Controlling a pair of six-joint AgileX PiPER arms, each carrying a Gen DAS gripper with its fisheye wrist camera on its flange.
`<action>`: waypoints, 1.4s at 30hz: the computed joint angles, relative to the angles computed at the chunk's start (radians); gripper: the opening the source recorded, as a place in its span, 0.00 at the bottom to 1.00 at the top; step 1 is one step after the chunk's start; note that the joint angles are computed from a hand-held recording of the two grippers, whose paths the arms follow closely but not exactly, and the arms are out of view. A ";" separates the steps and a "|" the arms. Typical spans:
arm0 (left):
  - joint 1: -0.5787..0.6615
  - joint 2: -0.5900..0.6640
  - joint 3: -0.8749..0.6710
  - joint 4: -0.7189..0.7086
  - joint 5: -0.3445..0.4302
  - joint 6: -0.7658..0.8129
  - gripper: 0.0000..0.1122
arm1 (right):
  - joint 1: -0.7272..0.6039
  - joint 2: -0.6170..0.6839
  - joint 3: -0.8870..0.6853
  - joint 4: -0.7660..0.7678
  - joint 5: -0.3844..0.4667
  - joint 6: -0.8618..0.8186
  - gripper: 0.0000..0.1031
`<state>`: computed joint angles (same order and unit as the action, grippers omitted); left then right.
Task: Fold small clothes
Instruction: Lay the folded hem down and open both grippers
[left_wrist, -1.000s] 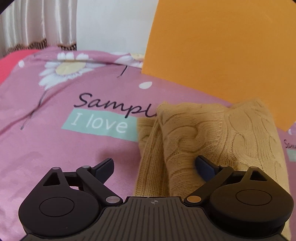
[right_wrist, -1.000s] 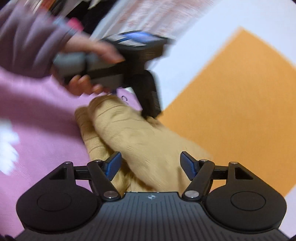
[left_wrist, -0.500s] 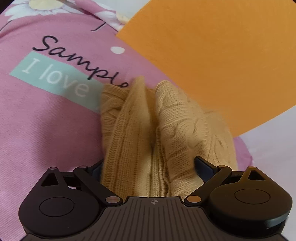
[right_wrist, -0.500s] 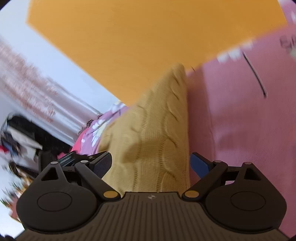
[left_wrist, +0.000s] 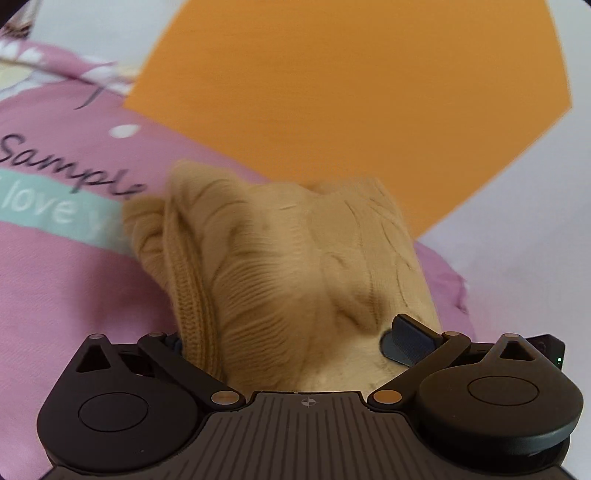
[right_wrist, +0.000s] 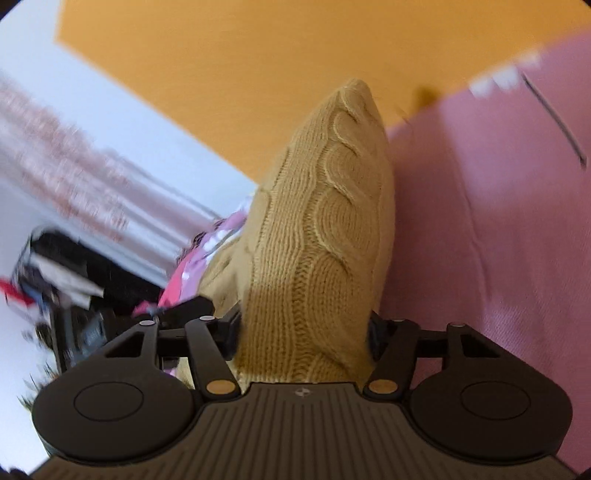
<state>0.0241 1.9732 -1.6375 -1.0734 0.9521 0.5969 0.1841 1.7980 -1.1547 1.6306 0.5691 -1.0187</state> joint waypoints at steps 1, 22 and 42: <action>-0.005 -0.009 0.003 -0.011 0.014 0.014 0.92 | -0.005 -0.048 0.034 -0.002 -0.006 -0.015 0.64; -0.545 -0.225 0.235 1.278 -0.377 -0.924 0.92 | -0.105 -0.467 0.345 -0.764 -0.186 0.611 0.84; -0.664 -0.372 0.387 1.575 -0.273 -1.367 0.92 | 0.143 -0.510 0.384 -1.477 -0.242 1.261 0.93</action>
<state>-0.6394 1.6008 -1.2502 0.5018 0.6788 -0.7700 0.3272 1.2879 -0.7712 0.1532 0.3268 0.2419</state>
